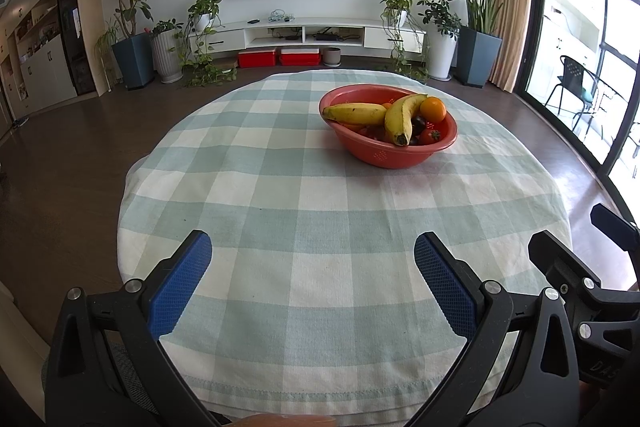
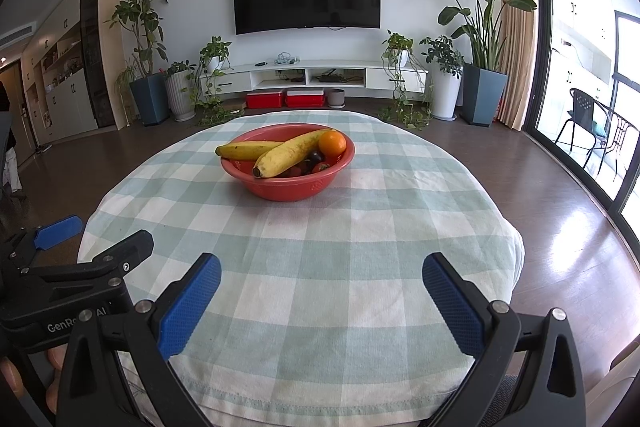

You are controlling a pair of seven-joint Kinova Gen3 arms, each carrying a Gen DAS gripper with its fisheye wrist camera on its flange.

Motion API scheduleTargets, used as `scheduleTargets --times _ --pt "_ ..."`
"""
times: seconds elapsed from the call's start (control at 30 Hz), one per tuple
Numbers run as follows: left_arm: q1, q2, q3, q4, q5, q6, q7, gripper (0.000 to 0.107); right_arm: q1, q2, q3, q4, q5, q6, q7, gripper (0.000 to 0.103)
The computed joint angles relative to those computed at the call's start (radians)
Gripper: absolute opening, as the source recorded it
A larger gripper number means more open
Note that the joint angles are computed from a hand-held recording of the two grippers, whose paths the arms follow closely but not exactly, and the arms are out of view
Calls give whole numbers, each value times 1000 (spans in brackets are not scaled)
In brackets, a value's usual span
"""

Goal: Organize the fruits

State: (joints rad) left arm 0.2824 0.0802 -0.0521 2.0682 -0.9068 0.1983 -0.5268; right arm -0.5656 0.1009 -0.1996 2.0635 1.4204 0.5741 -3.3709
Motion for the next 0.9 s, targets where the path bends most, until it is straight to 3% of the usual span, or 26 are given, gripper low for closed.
scheduleTargets --times 0.7,0.9 --pt "0 0 4 -1 -8 7 8 103 0 -5 0 -4 -18 1 18 103" --pt "-21 -2 21 -2 42 1 -42 103 0 -7 0 -6 -24 0 24 103"
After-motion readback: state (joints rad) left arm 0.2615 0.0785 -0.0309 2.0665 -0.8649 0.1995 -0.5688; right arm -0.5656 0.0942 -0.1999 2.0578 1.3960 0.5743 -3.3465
